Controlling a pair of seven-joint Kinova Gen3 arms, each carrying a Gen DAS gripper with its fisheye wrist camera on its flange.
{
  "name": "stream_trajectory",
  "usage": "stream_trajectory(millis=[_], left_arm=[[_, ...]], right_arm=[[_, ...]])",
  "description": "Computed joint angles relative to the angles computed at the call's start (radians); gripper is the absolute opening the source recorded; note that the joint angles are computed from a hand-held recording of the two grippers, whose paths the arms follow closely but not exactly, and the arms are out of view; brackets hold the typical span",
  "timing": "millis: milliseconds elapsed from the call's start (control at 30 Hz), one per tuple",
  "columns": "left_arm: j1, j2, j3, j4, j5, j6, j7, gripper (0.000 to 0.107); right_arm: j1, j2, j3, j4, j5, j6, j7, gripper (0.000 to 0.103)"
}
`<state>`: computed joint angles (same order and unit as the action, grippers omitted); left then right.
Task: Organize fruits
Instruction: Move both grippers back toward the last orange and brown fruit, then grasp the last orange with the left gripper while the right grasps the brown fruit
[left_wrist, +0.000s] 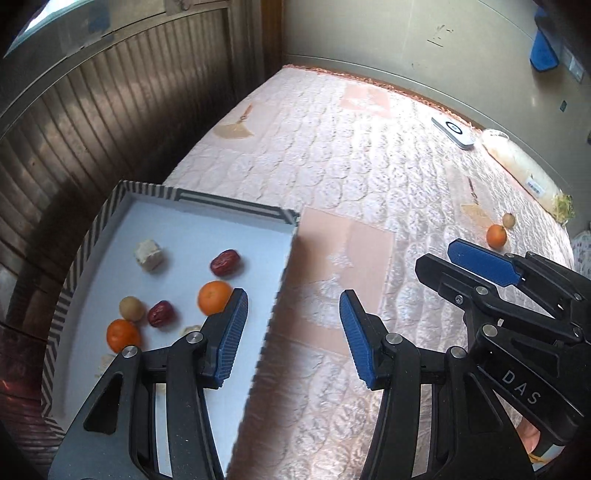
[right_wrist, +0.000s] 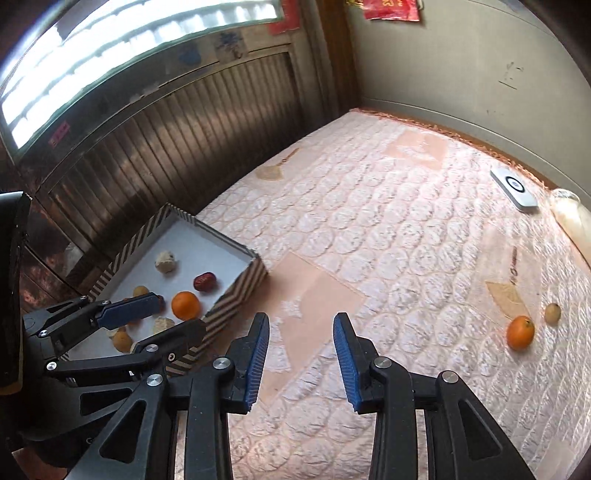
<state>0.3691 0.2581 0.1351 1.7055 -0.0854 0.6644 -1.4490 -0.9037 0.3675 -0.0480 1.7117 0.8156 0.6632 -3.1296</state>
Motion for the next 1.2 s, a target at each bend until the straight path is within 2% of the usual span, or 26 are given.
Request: stream_trajectory(millis=[167, 600, 833, 1200], left_arm=[[0.055, 0.033, 0.018, -0.048, -0.019, 0.015, 0.014, 0.052], [0.195, 0.134, 0.044, -0.172, -0.028, 0.063, 0.031, 0.052], [0.238, 0.199, 0.061, -0.249, 0.007, 0.098, 0.01, 0.052], [0.267, 0.339, 0.089, -0.423, 0.087, 0.143, -0.097, 0.052]], right_arm=[[-0.001, -0.069, 0.005, 0.107, 0.048, 0.018, -0.121, 0.035], [0.118, -0.217, -0.113, 0.354, 0.11, 0.061, -0.363, 0.035], [0.188, -0.278, -0.157, 0.459, 0.116, 0.051, -0.445, 0.035], [0.275, -0.336, -0.187, 0.567, 0.146, -0.013, -0.51, 0.035]])
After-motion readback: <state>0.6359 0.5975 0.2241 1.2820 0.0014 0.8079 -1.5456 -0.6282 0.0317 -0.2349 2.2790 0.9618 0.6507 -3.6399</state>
